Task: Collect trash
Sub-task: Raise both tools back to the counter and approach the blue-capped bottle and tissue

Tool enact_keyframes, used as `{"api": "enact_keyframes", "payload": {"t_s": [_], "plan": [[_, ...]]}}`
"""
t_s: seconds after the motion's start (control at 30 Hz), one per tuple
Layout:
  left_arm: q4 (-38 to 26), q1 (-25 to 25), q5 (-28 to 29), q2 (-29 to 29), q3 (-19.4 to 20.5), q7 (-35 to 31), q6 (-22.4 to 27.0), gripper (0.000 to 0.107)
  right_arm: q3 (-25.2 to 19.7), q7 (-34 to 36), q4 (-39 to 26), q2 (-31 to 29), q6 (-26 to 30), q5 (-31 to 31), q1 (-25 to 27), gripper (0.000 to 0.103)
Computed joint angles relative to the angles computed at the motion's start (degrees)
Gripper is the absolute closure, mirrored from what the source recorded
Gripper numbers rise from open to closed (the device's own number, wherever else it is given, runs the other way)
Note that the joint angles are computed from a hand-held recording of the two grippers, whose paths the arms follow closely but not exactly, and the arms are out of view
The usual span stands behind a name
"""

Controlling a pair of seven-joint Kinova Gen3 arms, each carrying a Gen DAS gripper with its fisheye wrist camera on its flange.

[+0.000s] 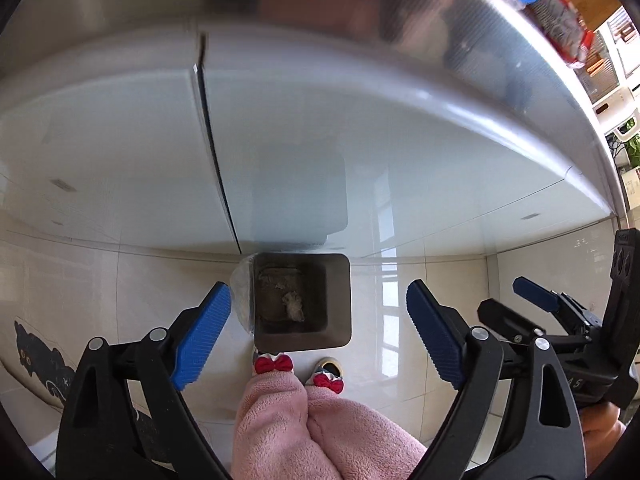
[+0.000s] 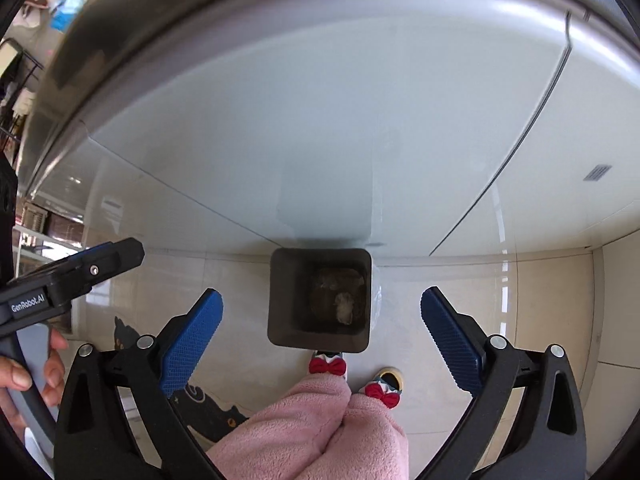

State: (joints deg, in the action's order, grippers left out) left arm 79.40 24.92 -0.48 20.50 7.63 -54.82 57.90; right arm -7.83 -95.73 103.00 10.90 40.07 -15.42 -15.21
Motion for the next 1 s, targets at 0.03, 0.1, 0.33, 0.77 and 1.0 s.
{"api": "enact_keyframes", "payload": {"t_s": [0.03,0.1,0.33,0.77,1.0], "plan": [[-1.33,0.44,-0.80,-0.49,-0.15,0.30,1.04,0.021,0.13,0.55,-1.10,-1.13,1.55,-0.33,0.59,0.003],[-2.74,1.17,-2.19,-1.85,-0.26,0.76,2.39,0.019,0.58,0.30,-3.00,-3.30,3.32,0.18,0.75,0.003],[-11.73,2.36,-6.51,-3.64,-0.32,0.54,8.34,0.016,1.50,-1.44,-8.81,-8.40,5.97,3.65,0.30,0.003],[-18.59,-1.78,-4.58,-2.16,-0.77,-7.20,4.91,0.022,1.28,-4.29,-19.37,-6.34,3.89,7.44,-0.99,0.004],[-24.26,-4.20,-1.11,2.94,-1.13,-11.81,7.77,0.031,1.17,-4.51,-26.48,-0.34,5.91,6.37,-1.15,0.015]]}}
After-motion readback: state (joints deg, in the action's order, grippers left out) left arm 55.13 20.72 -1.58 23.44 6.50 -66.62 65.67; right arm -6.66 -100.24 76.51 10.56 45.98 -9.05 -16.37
